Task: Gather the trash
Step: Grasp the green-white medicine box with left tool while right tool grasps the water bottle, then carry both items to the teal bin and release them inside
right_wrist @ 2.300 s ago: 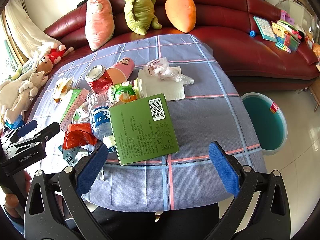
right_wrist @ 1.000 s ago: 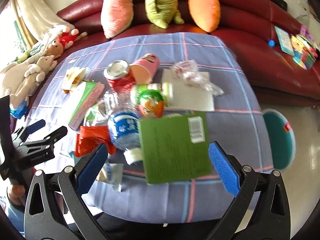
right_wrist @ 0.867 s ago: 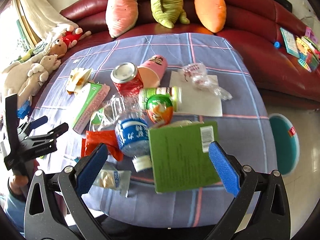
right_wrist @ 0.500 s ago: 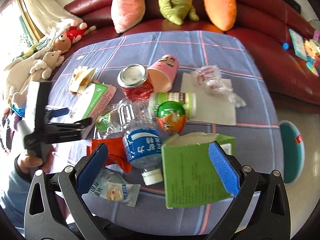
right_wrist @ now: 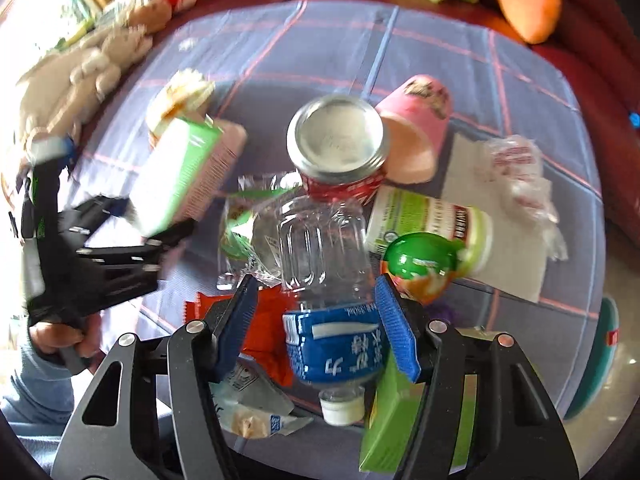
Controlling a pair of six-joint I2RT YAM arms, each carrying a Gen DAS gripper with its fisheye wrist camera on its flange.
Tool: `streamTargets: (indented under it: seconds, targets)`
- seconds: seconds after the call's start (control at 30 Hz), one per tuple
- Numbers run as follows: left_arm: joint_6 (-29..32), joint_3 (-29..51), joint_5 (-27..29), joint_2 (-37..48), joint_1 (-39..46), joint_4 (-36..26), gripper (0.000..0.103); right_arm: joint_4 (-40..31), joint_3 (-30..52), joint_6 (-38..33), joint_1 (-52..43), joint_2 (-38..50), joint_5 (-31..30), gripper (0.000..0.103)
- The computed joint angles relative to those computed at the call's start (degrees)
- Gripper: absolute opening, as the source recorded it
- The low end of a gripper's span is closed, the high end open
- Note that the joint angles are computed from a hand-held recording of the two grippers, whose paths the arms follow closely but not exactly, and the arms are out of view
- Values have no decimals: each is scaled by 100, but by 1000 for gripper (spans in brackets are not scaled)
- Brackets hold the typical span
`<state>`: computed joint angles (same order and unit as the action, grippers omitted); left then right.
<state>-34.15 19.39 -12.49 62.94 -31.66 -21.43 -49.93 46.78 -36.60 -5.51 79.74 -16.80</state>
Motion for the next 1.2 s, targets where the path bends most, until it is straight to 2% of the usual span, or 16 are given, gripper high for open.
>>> streamTargets:
  seconds: [0.13, 0.33, 0.47, 0.67, 0.87, 1.0, 1.1, 1.2]
  targets:
    - [-133, -146, 98, -895, 67, -471, 73, 297, 42, 248, 440, 488, 407, 60]
    - [-475, -302, 168, -1522, -39, -796, 73, 837, -106, 519, 839, 1181, 648, 65]
    - [-912, -334, 46, -1718, -361, -1004, 73, 1089, -285, 611, 886, 1110, 466, 63]
    - [-1529, 187, -574, -2184, -1161, -1854, 73, 192, 34, 192, 148, 270, -464, 62]
    - [-2258, 985, -1330, -1790, -2307, -2321, 73, -809, 586, -485, -1011, -98, -1442, 61]
    - [-2485, 1637, -1665, -986, -2915, -2250, 73, -1744, 1125, -1221, -1945, -182, -2049, 61]
    - [-2329, 2187, -1717, -276, -3137, -1982, 73, -2492, 1984, -1881, -2808, 76, -2446, 61]
    - [-1989, 2818, -1682, 576, -3298, -1562, 73, -3134, 3003, -2575, -3987, 816, -2832, 61]
